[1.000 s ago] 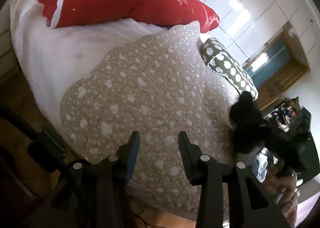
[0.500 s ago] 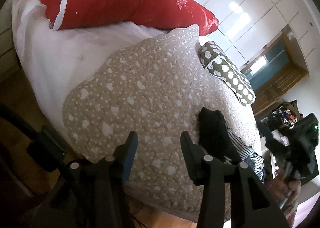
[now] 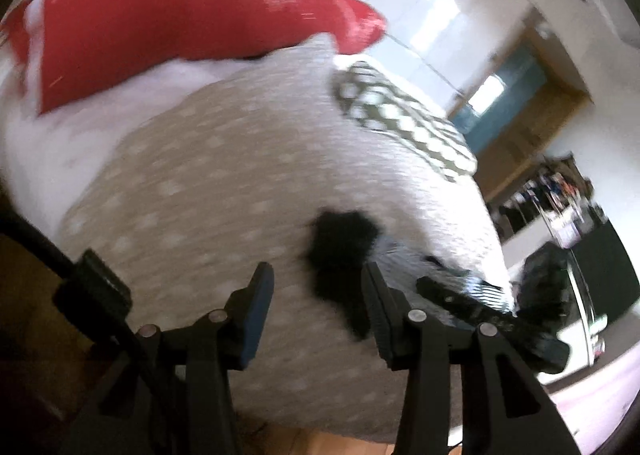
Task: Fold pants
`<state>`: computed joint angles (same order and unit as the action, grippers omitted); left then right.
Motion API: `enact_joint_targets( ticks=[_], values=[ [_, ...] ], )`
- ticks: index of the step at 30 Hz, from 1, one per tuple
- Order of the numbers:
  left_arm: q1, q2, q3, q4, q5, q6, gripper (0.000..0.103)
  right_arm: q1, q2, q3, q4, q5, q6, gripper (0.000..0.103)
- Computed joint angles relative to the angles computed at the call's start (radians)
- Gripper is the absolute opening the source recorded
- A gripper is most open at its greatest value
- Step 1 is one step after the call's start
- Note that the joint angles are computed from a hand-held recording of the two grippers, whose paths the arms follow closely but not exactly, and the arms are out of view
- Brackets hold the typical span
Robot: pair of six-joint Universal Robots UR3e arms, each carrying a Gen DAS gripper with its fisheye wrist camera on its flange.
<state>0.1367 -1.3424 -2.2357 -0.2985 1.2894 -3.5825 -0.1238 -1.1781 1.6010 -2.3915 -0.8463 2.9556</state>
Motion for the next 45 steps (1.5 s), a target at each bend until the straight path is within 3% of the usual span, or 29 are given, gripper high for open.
enact_joint_targets(
  ticks=[5, 6, 9, 12, 13, 15, 18, 22, 24, 26, 27, 28, 29, 32, 34, 37, 40, 41, 45],
  values=[
    [-0.243, -0.389, 0.400, 0.010, 0.108, -0.009, 0.047, -0.181, -0.055, 0.145, -0.066, -0.084, -0.061, 0.023],
    [-0.274, -0.455, 0.474, -0.016, 0.127, -0.006, 0.047, -0.258, -0.082, 0.187, -0.046, -0.037, -0.108, 0.018],
    [-0.340, -0.625, 0.650, -0.096, 0.175, 0.001, 0.047, -0.386, -0.176, 0.294, -0.120, -0.099, -0.121, 0.018],
    [-0.358, -0.717, 0.723, -0.167, 0.195, -0.009, 0.047, -0.511, -0.227, 0.342, -0.137, -0.164, -0.126, 0.017],
    [-0.353, -0.735, 0.723, -0.182, 0.181, -0.019, 0.047, -0.557, -0.245, 0.346, -0.096, -0.130, -0.148, 0.010],
    [-0.346, -0.740, 0.685, -0.150, 0.168, -0.028, 0.047, -0.657, -0.294, 0.363, -0.043, -0.072, -0.173, 0.009],
    [-0.352, -0.731, 0.656, -0.119, 0.180, -0.005, 0.047, -0.696, -0.358, 0.408, -0.139, -0.095, -0.132, 0.020],
    [-0.355, -0.727, 0.645, -0.111, 0.188, -0.002, 0.047, -0.741, -0.364, 0.385, -0.025, 0.030, -0.168, 0.040],
    [-0.354, -0.732, 0.652, -0.115, 0.190, 0.007, 0.047, -0.704, -0.333, 0.373, -0.044, 0.005, -0.161, 0.046],
    [-0.360, -0.741, 0.667, -0.121, 0.198, 0.011, 0.047, -0.639, -0.274, 0.341, -0.083, -0.071, -0.139, 0.062],
    [-0.362, -0.741, 0.670, -0.124, 0.201, 0.012, 0.047, -0.613, -0.245, 0.330, -0.103, -0.113, -0.135, 0.062],
    [-0.361, -0.745, 0.676, -0.128, 0.201, 0.014, 0.047, -0.603, -0.229, 0.317, -0.098, -0.115, -0.137, 0.051],
    [-0.361, -0.742, 0.670, -0.126, 0.200, 0.015, 0.047, -0.618, -0.232, 0.309, -0.048, -0.079, -0.171, 0.020],
    [-0.357, -0.730, 0.655, -0.126, 0.192, 0.017, 0.047, -0.697, -0.291, 0.359, -0.014, 0.022, -0.194, 0.019],
    [-0.358, -0.729, 0.655, -0.127, 0.196, 0.016, 0.047, -0.730, -0.325, 0.383, -0.047, 0.001, -0.160, 0.010],
    [-0.360, -0.732, 0.654, -0.119, 0.203, 0.019, 0.047, -0.817, -0.352, 0.414, -0.079, -0.011, -0.102, 0.010],
    [-0.363, -0.735, 0.658, -0.121, 0.211, 0.017, 0.047, -0.896, -0.378, 0.413, 0.030, 0.066, -0.136, 0.012],
    [-0.367, -0.735, 0.657, -0.120, 0.215, 0.013, 0.048, -0.917, -0.395, 0.420, 0.082, 0.096, -0.173, 0.018],
    [-0.378, -0.746, 0.677, -0.132, 0.238, 0.018, 0.051, -0.894, -0.426, 0.430, 0.190, 0.149, -0.298, 0.023]
  ],
)
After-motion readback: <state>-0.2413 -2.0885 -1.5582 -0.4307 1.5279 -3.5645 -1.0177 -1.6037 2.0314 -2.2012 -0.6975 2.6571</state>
